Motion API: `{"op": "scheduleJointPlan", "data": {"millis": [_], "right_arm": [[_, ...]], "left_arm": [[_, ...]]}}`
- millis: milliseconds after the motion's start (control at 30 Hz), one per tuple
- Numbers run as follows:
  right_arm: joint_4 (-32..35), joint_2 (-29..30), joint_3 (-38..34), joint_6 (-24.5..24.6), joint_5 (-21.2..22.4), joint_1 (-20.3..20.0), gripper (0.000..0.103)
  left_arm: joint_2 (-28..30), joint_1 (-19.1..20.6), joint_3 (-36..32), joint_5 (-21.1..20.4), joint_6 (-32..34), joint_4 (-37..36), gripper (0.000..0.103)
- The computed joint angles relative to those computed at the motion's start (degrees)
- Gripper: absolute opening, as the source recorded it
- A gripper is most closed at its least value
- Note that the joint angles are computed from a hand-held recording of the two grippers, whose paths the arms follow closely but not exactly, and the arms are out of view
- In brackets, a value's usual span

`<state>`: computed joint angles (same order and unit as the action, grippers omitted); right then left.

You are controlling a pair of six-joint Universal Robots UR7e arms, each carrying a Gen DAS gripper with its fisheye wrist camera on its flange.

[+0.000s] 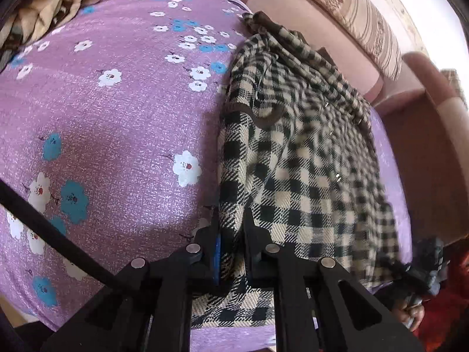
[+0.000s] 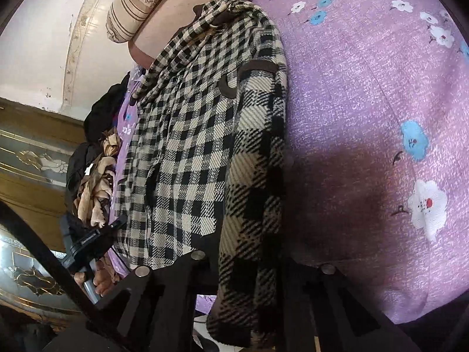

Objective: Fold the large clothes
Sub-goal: 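Grasp the folded coat's hem with the left gripper while the right gripper grasps it too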

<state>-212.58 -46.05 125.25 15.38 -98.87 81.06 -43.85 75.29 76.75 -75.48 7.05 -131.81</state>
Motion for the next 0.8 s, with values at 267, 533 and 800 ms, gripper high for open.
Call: {"op": "scheduleJointPlan", "data": {"millis": [267, 533, 800], "right_arm": [[-3.8, -2.9, 4.6, -2.4, 1.5, 1.9, 0.005], [-8.1, -5.5, 13.3, -4.7, 3.4, 2.6, 0.006], [-2.1, -10.2, 11.9, -5.8, 4.1, 2.4, 0.006]], "left_arm": [[-8.5, -4.3, 10.9, 1.5, 4.3, -7.9, 0.010], [-16.8, -2.2, 19.8, -2.6, 1.1, -5.3, 0.010], [-16.0, -2.7, 16.5, -2.8, -0.2, -2.4, 0.010]]}}
